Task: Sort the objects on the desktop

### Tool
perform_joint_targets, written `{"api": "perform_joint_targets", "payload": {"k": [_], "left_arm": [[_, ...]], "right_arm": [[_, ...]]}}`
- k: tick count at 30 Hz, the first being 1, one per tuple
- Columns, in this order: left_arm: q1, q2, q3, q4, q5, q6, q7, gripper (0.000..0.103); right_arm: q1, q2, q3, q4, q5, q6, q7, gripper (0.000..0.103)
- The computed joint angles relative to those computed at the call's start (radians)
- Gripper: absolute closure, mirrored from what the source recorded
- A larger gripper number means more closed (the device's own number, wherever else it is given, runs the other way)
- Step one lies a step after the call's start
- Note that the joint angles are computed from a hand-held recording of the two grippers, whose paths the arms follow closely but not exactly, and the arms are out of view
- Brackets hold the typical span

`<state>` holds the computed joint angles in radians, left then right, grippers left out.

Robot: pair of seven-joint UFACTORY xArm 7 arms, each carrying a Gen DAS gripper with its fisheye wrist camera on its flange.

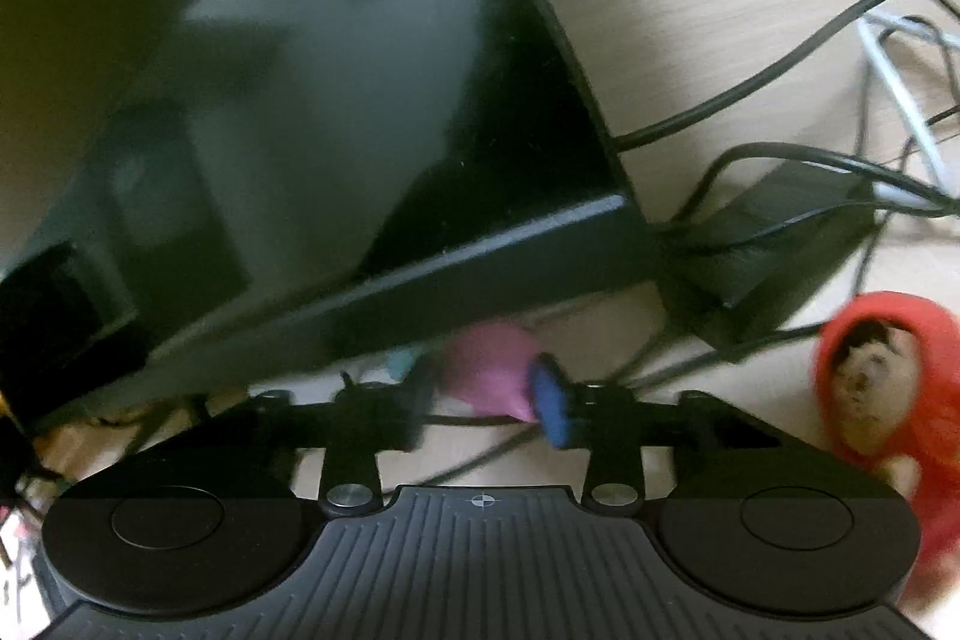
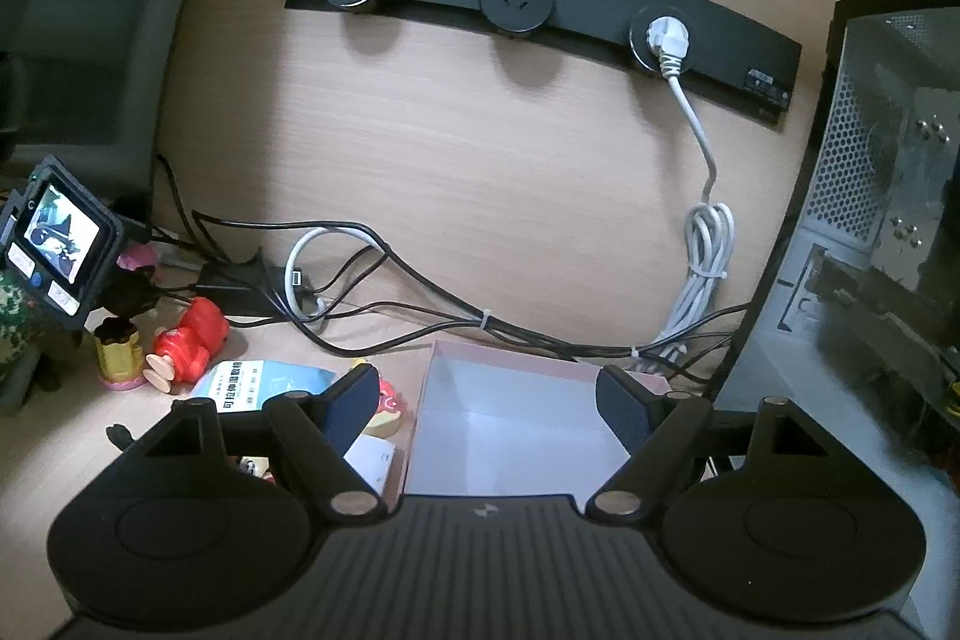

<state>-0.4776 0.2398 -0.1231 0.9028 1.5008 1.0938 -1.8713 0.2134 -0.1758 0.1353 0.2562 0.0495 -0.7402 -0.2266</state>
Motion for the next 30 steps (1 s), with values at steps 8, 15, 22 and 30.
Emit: {"api": "perform_joint_targets", "payload": {"k": [8, 15, 22, 30], "left_arm": [[-0.044, -0.115, -0.07, -0.076, -0.079, -0.032, -0.076, 0.072], [-0.122, -0.218, -0.153, -0.151, -0.169, -0.113, -0.24, 0.067], [-0.131, -0.311, -0.202, -0.226, -0.286, -0.244, -0.34, 0.045], [-0.193, -0.341, -0.288, -0.217, -0.482, -0.196, -0.325, 0.017]], "right_arm": [[0.0, 0.003, -0.041, -0.004, -0.143, -0.01, 0.08, 0.023], [-0.017, -0.013, -0.079, -0.016, -0.265, -0.015, 0.147, 0.022], [-0.048, -0.046, -0.169, -0.03, -0.497, 0.026, 0.26, 0.011], [-0.128, 0.007, -0.273, -0.033, -0.96, 0.064, 0.359, 0.021]]}}
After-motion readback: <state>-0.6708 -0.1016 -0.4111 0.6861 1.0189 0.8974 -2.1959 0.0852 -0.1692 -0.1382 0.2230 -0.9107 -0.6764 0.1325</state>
